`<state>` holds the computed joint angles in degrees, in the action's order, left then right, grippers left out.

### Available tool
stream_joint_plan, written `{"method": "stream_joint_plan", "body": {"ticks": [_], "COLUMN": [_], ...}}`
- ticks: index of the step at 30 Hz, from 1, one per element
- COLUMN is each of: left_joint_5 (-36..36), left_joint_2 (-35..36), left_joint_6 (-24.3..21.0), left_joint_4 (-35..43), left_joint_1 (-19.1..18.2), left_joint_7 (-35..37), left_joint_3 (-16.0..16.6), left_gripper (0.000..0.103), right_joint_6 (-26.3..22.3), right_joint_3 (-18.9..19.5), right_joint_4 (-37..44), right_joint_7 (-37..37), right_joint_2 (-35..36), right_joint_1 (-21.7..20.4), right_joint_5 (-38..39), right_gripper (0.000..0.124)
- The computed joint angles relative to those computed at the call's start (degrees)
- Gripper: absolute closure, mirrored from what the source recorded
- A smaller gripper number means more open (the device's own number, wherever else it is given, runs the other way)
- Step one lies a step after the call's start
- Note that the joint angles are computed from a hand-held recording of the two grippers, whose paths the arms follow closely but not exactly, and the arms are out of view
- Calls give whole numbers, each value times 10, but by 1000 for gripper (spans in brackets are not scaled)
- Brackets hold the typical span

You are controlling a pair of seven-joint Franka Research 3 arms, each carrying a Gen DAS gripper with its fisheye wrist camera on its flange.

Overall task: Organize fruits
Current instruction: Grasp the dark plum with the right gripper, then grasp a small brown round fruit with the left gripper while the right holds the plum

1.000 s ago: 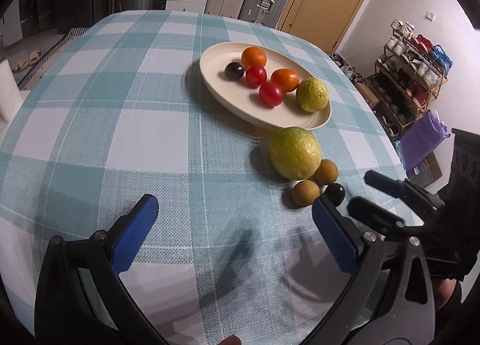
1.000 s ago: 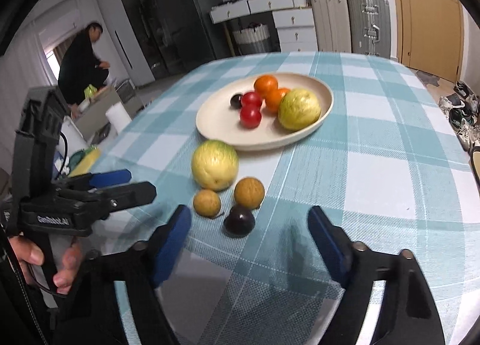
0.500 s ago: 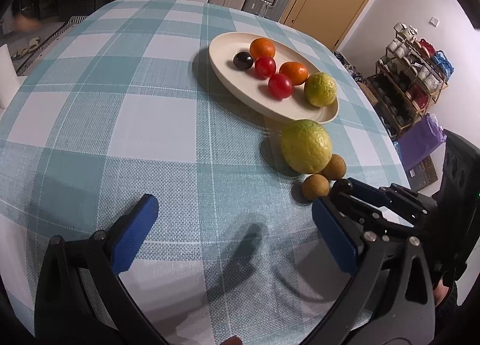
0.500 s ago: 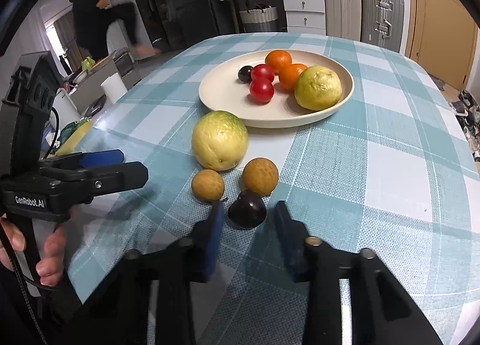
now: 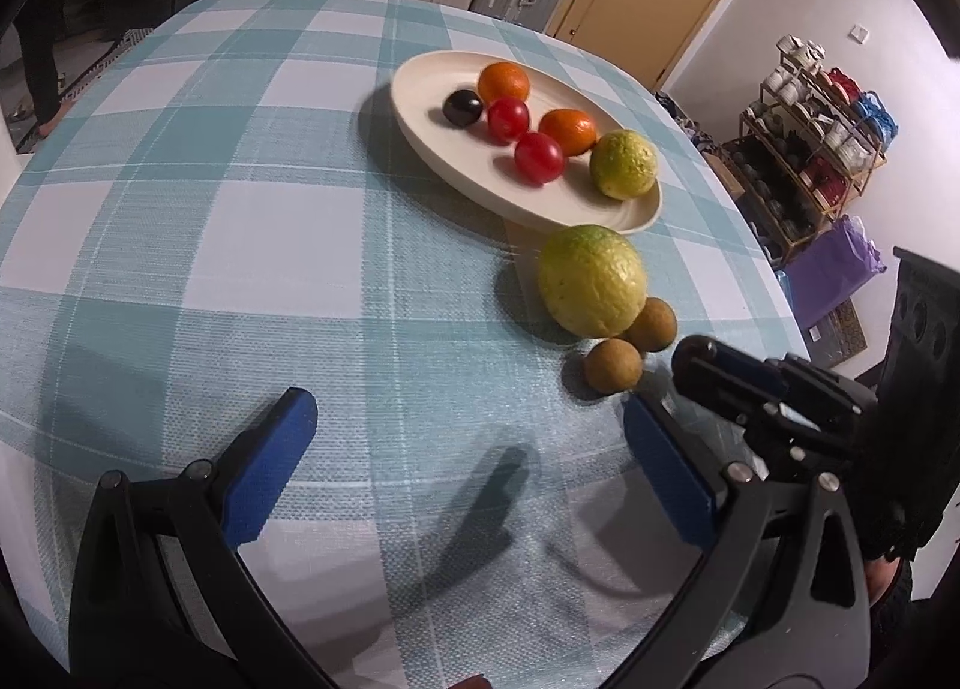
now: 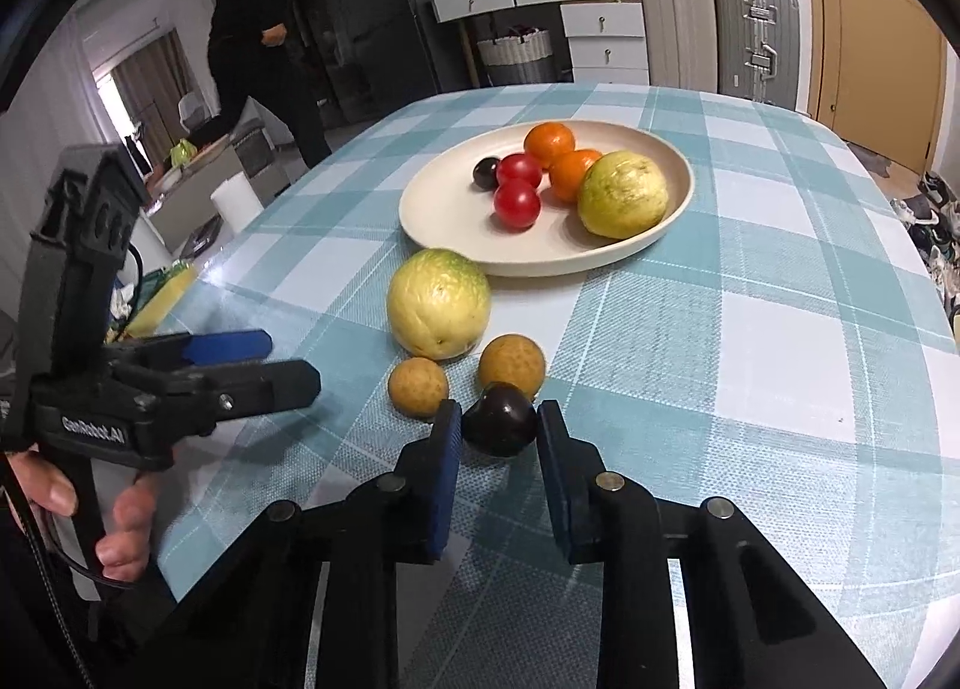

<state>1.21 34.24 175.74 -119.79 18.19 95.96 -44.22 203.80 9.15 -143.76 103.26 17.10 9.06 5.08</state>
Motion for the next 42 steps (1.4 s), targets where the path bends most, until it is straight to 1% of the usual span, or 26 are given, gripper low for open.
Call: {"method": "stream_joint_plan", "body": {"ticks": [4,6,8,10,12,14,15,17,19,21,22,23,25,26,27,28,29,30,31,33,34,35,39,42], "left_joint_5": [5,6,3,3,6,15,24,35,44,62,70,75,80,79,75,73,69,61,51,24,13,6,-23,-37], "left_joint_2": [-1,-5,-4,-9,-15,-22,-25,-28,-27,-29,-30,-29,-26,-23,-20,-20,-20,-17,-13,3,8,10,19,16], "left_joint_6": [-11,-17,-22,-24,-23,-20,-23,-29,-32,-29,-25,-24,-23,-27,-33,-33,-32,-34,-34,-44,-49,-51,-51,-46], "left_joint_4": [9,18,24,29,33,38,44,53,61,67,68,69,71,73,75,74,72,71,68,68,66,65,57,50], "left_joint_1": [-21,-47,-59,-84,-110,-146,-175,-209,-233,-272,-282,-284,-276,-267,-253,-248,-240,-224,-203,-146,-128,-120,-86,-77], "left_joint_7": [2,-3,-1,-6,-10,-21,-34,-50,-63,-90,-99,-101,-100,-95,-85,-82,-75,-65,-50,-6,11,23,69,84], "left_joint_3": [12,32,39,59,81,114,140,172,193,231,242,243,233,222,206,200,191,174,151,88,68,59,20,9], "left_gripper": [1,1,1,1,1,1,1,1,1,1,2,5,17,27,32,34,39,48,53,73,77,79,79,79], "right_joint_6": [20,28,38,49,56,62,65,71,74,77,78,79,80,81,82,82,82,82,83,83,83,83,84,82], "right_joint_3": [-3,-5,-4,-8,-11,-15,-16,-18,-21,-22,-22,-23,-25,-26,-26,-26,-26,-27,-27,-26,-25,-26,-26,-28], "right_joint_4": [-19,-27,-35,-44,-51,-56,-58,-62,-63,-66,-68,-68,-69,-68,-69,-70,-70,-70,-71,-70,-71,-71,-72,-73], "right_joint_7": [9,17,33,43,51,57,61,66,67,71,75,76,75,75,75,76,77,77,78,83,86,87,90,83], "right_joint_2": [-12,-17,-20,-24,-27,-29,-29,-30,-29,-30,-31,-31,-32,-31,-32,-32,-33,-33,-34,-33,-34,-34,-36,-41], "right_joint_1": [-4,-7,-15,-19,-19,-20,-21,-22,-19,-20,-22,-22,-20,-19,-18,-18,-18,-18,-18,-21,-21,-21,-20,-13], "right_joint_5": [1,-3,-15,-23,-28,-33,-38,-43,-43,-46,-49,-50,-48,-47,-46,-47,-48,-48,-48,-54,-55,-56,-59,-51], "right_gripper": [98,98,98,98,98,98,98,98,98,98,98,98,98,98,98,98,98,98,98,98,98,98,98,98]}}
